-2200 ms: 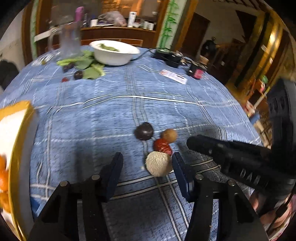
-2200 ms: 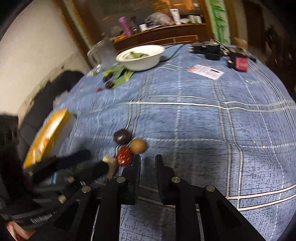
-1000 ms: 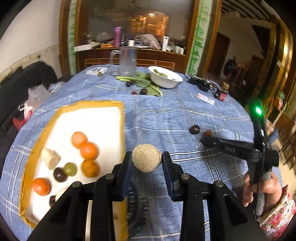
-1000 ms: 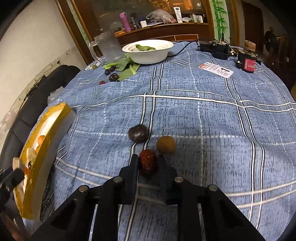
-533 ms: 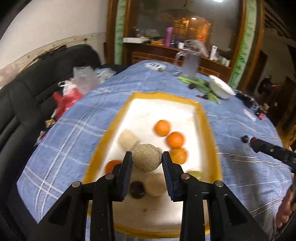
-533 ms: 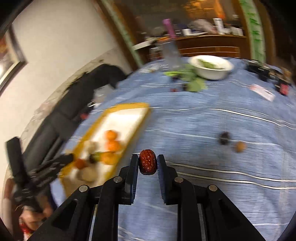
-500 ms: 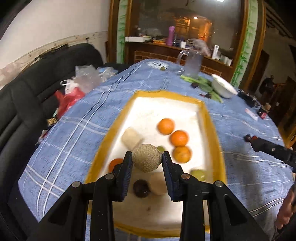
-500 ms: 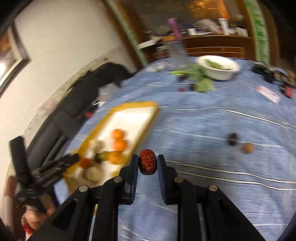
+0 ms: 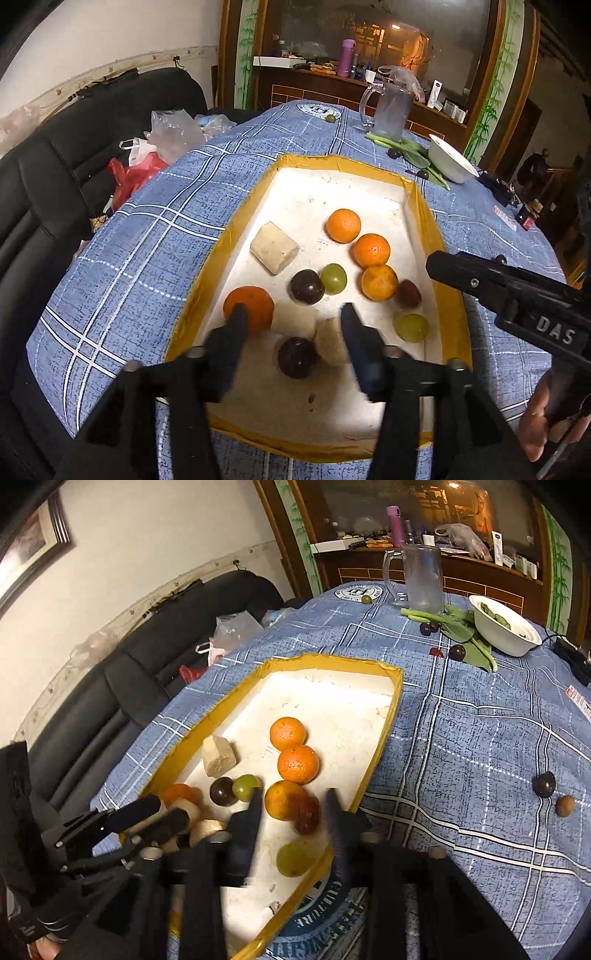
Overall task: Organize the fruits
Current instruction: 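Lower the bun and red date into the white tray and open both grippers, then withdraw both open grippers from the tray toward the last two fruits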
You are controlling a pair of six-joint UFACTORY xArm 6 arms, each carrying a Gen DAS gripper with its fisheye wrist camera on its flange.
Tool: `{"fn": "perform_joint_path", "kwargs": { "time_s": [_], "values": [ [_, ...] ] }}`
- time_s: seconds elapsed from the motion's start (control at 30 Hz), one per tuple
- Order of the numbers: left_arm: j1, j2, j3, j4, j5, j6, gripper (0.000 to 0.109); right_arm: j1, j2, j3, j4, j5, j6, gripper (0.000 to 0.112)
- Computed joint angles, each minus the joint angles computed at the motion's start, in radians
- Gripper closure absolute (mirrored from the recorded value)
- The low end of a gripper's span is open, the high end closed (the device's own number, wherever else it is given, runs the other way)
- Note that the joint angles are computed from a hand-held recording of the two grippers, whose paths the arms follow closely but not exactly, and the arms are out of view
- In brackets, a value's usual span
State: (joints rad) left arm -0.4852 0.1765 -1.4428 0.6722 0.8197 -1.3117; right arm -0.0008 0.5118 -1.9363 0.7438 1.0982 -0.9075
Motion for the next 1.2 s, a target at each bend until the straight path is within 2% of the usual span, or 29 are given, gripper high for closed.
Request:
{"fn": "perform_joint_path", "kwargs": {
  "time_s": [0.13, 0.23, 0.33, 0.43, 0.6, 0.87, 1.2],
  "values": [
    [-0.002, 0.009, -0.015, -0.015, -0.002, 0.014, 0.047, -0.011, -0.023, 0.025, 0.020, -0.037, -0.006, 0.055],
    [-0.012, 0.019, -0.037, -0.017, 0.014, 0.012, 0.039, -0.033, -0.052, 0.057, 0.051, -0.057, 0.000, 0.054],
    [-0.035, 0.039, -0.084, 0.012, 0.071, 0.002, 0.033, -0.066, -0.065, 0.075, 0.102, -0.059, 0.015, 0.046],
    [-0.071, 0.069, -0.148, 0.065, 0.152, -0.007, 0.029, -0.094, -0.112, 0.152, 0.148, -0.110, 0.014, 0.039],
    [-0.137, 0.128, -0.261, 0.162, 0.277, -0.001, 0.018, -0.135, -0.147, 0.226, 0.176, -0.177, 0.040, 0.036],
    [-0.185, 0.202, -0.385, 0.182, 0.365, 0.045, 0.017, -0.169, -0.180, 0.280, 0.190, -0.199, 0.016, 0.036],
    [-0.229, 0.246, -0.461, 0.188, 0.408, 0.081, 0.017, -0.185, -0.268, 0.381, 0.247, -0.241, -0.101, 0.030]
  ]
}}
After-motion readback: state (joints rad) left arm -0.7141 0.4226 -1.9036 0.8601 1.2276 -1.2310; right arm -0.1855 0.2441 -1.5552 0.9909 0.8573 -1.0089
